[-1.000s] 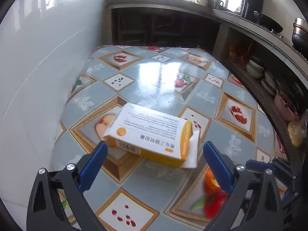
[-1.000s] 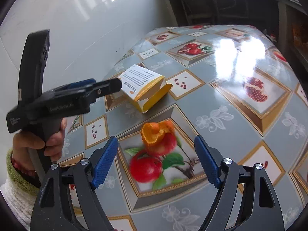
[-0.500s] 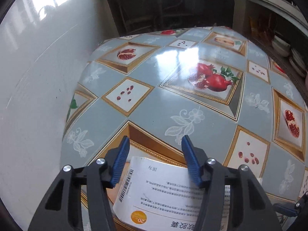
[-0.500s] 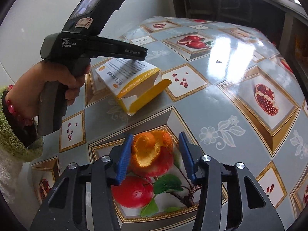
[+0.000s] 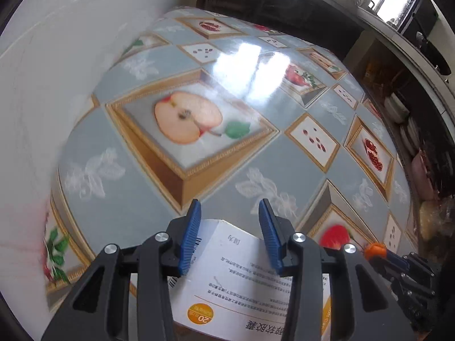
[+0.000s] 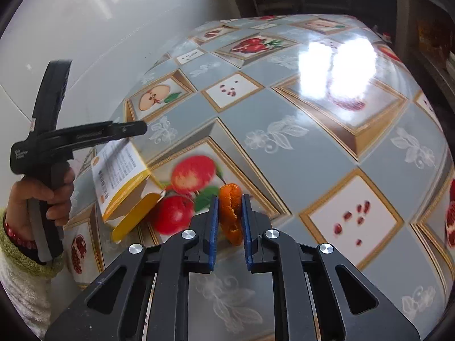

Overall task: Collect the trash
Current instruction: 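Grasp the yellow-and-white medicine box with the left tool while the right tool grasps the orange peel, then lift the medicine box and orange peel and carry them to the wastebasket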

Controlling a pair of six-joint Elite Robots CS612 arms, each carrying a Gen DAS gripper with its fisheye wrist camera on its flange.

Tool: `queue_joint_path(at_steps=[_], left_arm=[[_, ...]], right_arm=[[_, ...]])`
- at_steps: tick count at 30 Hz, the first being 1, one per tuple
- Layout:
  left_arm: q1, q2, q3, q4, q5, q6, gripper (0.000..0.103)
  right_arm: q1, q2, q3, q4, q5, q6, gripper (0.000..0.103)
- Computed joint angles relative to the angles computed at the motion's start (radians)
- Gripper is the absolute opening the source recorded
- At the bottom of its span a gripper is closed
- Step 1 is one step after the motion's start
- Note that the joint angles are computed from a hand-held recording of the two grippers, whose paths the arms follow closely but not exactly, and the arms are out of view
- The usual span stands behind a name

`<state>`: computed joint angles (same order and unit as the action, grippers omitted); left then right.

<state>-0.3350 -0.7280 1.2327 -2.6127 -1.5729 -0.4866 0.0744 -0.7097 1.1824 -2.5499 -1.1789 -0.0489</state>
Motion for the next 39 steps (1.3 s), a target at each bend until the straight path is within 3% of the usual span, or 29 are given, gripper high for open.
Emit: queue_joint_path(at_steps=[3, 10, 15, 21, 24, 27, 29, 32, 36, 37, 39], left_arm=[[0.001, -0.031, 0.077, -0.097, -0.053, -0.074, 0.047], [-0.003, -0.063, 0.162, -0.207, -0.038, -0.191, 0.047], [-0.014, -0.092, 0.236, -0.286, -0.050, -0.281, 0.048], [-0.033, -0.133, 0.319, -0.341, -0.125, -0.289, 0.064], [-0.044, -0.149, 0.351, -0.381, -0.150, -0.225, 0.076], [-0.064, -0.163, 0.371, -0.442, -0.058, -0.109, 0.087], [-0.072, -0.162, 0.362, -0.462, -0.055, 0.037, 0.093], [-0.079, -0.158, 0.333, -0.433, -0.132, 0.271, 0.097], [-0.090, -0.142, 0.284, -0.307, -0.232, 0.596, 0.097], [-0.094, -0.135, 0.276, -0.297, -0.236, 0.650, 0.097], [-0.112, -0.131, 0.268, -0.259, -0.173, 0.734, 0.097]], right_arm=[[-0.019, -0.037, 0.065, -0.031, 0.043, 0.030, 0.013], [-0.023, -0.097, 0.185, -0.053, 0.159, 0.053, 0.013], [-0.008, -0.097, 0.204, -0.065, 0.145, 0.084, 0.013], [-0.006, -0.092, 0.188, -0.067, 0.125, 0.098, 0.013], [-0.012, -0.095, 0.194, -0.095, 0.106, 0.121, 0.013], [-0.024, -0.102, 0.208, -0.128, 0.098, 0.142, 0.013], [-0.033, -0.110, 0.220, -0.146, 0.091, 0.146, 0.013], [-0.044, -0.121, 0.239, -0.164, 0.086, 0.149, 0.013], [-0.056, -0.129, 0.257, -0.174, 0.088, 0.160, 0.013], [-0.057, -0.129, 0.258, -0.174, 0.090, 0.160, 0.014], [-0.057, -0.128, 0.260, -0.170, 0.092, 0.157, 0.014]])
